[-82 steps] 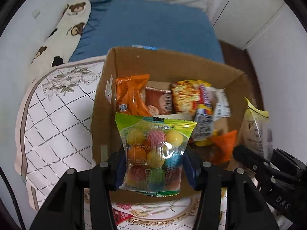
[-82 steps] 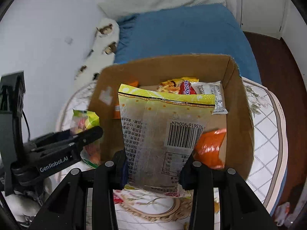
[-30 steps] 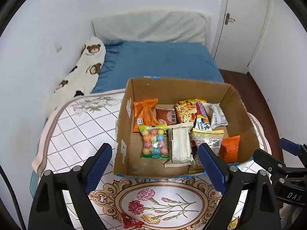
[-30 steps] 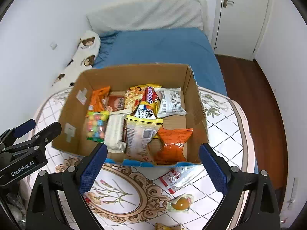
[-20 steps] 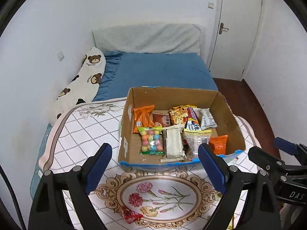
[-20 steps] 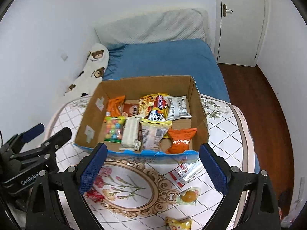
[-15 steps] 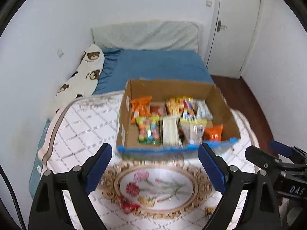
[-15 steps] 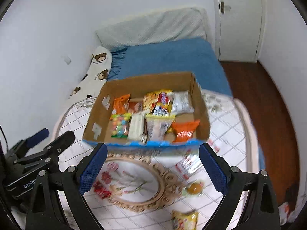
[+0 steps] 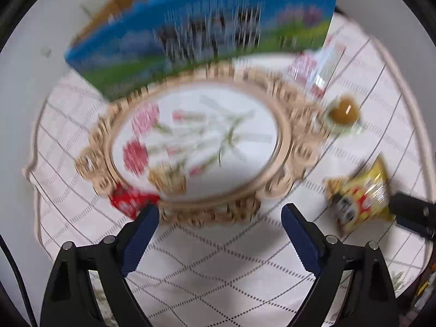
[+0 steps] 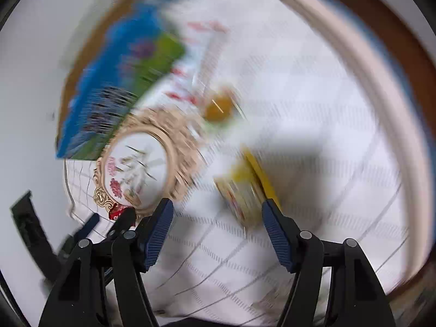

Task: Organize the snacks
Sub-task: 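Withdraw both grippers from the box back toward the snacks, then grasp the red packet with the left gripper while the right grasps the yellow Guoba chips bag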

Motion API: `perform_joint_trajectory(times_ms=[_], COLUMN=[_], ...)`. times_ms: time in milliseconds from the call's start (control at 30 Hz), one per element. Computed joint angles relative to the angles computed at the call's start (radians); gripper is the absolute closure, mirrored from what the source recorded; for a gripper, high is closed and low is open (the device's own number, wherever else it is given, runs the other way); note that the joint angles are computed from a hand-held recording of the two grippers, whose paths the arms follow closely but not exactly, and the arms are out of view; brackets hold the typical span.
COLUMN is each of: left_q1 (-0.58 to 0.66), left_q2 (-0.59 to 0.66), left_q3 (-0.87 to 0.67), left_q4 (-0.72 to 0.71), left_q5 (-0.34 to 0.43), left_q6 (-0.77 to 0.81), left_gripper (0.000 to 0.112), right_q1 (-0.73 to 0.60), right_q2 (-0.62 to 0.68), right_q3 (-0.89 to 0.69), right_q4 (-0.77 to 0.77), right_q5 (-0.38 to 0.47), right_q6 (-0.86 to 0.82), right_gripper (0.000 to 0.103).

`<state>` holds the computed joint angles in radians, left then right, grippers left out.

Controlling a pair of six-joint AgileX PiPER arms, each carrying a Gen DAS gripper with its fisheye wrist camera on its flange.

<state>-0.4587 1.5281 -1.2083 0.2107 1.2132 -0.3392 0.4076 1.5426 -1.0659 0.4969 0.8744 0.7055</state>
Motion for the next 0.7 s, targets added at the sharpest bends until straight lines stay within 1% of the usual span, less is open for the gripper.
perform_joint_trajectory(times_ms=[67,133,200,267,400,500,533,567,633,700], left_q1=[0.018,0.044,0.084,0.127,0.217,0.29,0.314,0.338,0.394,0.447], left_q2=[-0.001,-0.004,-0.008,-0.013,-0.031,-0.038,-0.041,-0.045,-0.05,-0.052], left_q3=[0.043,0.066,0.082,0.092,0.104,0.11,0.112,0.115,0.121,0.125], left_q4=[-0.001,-0.008,-0.016,-0.025,-0.047,-0.078,-0.089,-0.103,-0.127,-0.148], left_q5=[-0.008,-0.012,-0.011,-0.009,-0.008,-0.016,-0.017,-0.018,-0.022,-0.022], left_q6=[-0.004,0.002,0.013,0.025,0.047,0.071,0.08,0.089,0.116,0.141], left_gripper=[0.02,0.02,0.02,0.02,0.02,0.02,0.02,0.02,0.02,0.02], right_q1=[0.009,0.039,0.064,0.07,0.053,0.021,0.017,0.014,0.022,0.046], right_q2=[-0.013,0.005,0.045,0.093,0.162,0.222,0.244,0.281,0.332,0.417], right_q3=[0.12,0.172,0.165,0.127,0.021,-0.076,-0.105,-0.156,-0.23,-0.363], right_q4=[0.136,0.216,0.232,0.199,0.043,-0.064,-0.075,-0.092,-0.106,-0.136], right_q5=[-0.092,-0.157,-0.196,-0.202,-0.168,-0.098,-0.08,-0.043,-0.027,0.051], right_q6=[-0.051,-0.091,-0.107,-0.086,0.014,0.04,0.031,0.015,-0.018,-0.077], right_gripper=[0.033,0.033,0.033,0.034,0.035,0.035,0.035,0.035,0.035,0.035])
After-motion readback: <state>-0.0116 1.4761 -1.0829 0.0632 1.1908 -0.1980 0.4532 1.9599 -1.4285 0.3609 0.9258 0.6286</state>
